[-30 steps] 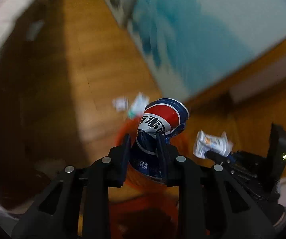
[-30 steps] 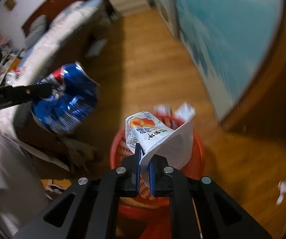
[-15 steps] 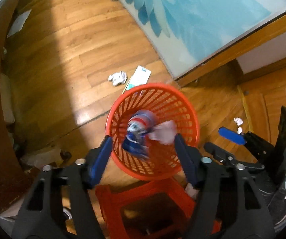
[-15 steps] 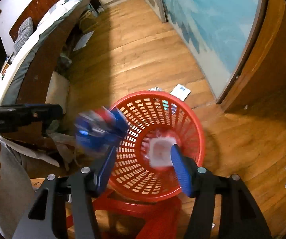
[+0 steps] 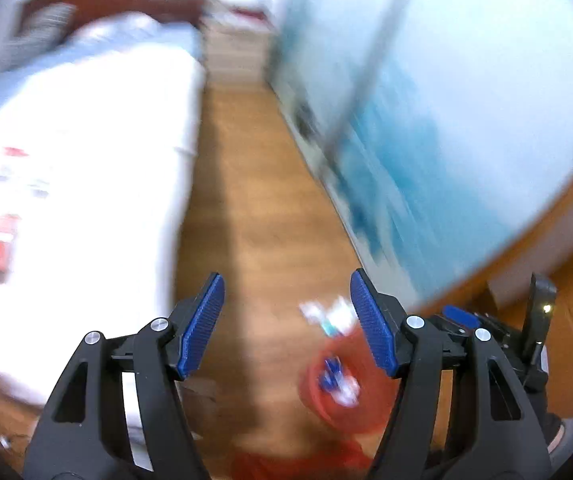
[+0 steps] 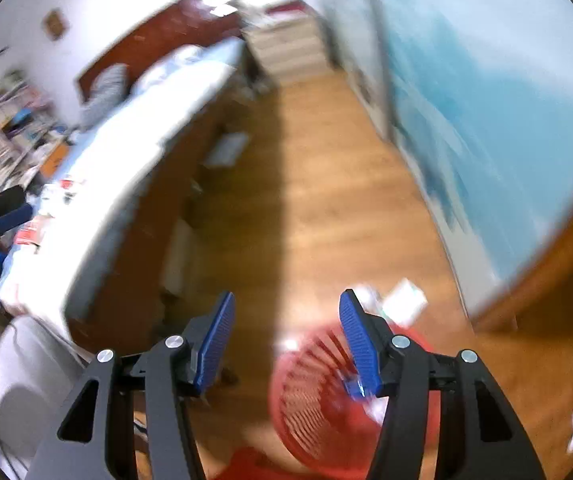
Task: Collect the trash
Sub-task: 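Grasp the purple candy wrapper with left gripper while right gripper grasps red snack bag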
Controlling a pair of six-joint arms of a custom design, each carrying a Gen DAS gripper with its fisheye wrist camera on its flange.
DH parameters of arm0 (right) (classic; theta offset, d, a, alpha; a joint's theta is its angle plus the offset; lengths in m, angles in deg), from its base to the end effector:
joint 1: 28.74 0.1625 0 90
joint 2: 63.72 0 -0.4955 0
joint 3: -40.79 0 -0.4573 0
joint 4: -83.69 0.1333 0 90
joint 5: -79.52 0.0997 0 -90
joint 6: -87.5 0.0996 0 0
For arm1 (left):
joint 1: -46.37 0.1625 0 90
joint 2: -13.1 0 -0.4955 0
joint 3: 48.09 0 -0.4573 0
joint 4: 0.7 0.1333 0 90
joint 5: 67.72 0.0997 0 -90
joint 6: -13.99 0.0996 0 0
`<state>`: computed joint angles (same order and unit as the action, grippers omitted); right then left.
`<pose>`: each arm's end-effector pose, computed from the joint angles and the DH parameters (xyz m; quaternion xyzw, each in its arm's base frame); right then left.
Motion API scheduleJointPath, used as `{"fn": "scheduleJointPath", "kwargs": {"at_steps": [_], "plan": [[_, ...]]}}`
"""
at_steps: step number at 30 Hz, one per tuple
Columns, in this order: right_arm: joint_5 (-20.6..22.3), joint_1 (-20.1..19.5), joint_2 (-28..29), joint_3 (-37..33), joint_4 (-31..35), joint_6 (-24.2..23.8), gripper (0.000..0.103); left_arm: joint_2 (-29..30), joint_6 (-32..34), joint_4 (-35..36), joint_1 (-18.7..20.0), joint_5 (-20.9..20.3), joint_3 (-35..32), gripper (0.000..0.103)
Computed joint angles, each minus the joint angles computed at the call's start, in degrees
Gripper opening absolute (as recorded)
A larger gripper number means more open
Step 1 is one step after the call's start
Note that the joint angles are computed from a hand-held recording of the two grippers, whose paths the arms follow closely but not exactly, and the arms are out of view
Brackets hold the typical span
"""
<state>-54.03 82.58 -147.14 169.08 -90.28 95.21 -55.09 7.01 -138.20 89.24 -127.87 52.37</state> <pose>0.2434 -0.4458 0.3390 -0.0196 -0.8837 0.3884 0.2605 -0.3810 -0.6032 0.3212 0.2967 0.9113 -0.2301 0.1691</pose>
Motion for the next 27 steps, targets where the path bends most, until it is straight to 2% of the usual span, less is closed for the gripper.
{"fn": "scheduleJointPath", "kwargs": {"at_steps": [3, 5, 9, 12, 20, 22, 25, 27], "plan": [[2.28, 4.31, 7.78, -7.81, -3.68, -6.92, 0.055, -7.27, 0.74, -3.04, 0.45, 8.28, 2.05, 0.066], [6.05, 6.64, 12.53, -12.95, -4.63, -10.03, 0.055, -11.67, 0.11, -3.67, 0.98, 13.12, 3.57, 0.066], [12.99, 10.15, 21.27, -21.25, -3.19, -12.76, 0.055, -18.18, 0.31, -6.8, 2.52, 20.04, 7.48, 0.066], [16.09, 11.66, 26.58, -25.28, -1.14, -12.88, 0.053, -20.89, -2.57, -7.07, 4.95, 20.9, 9.2, 0.066], [19.32, 12.75, 35.32, -34.15, 5.76, -13.17, 0.055, -22.01, -1.18, -11.41, 8.38, 19.0, 10.72, 0.066], [18.43, 12.42, 38.12, -37.45, 6.47, -15.86, 0.057, -22.46, -0.62, -12.98, 9.17, 17.8, 11.33, 0.066], [17.4, 11.73, 44.47, -44.86, 8.49, -20.91, 0.073, -23.18, -0.69, -13.24, 10.26, 16.39, 11.96, 0.066], [15.09, 11.64, 49.1, -50.38, 9.54, -23.98, 0.074, -23.06, -1.13, -12.76, 11.23, 15.67, 11.88, 0.066]]}}
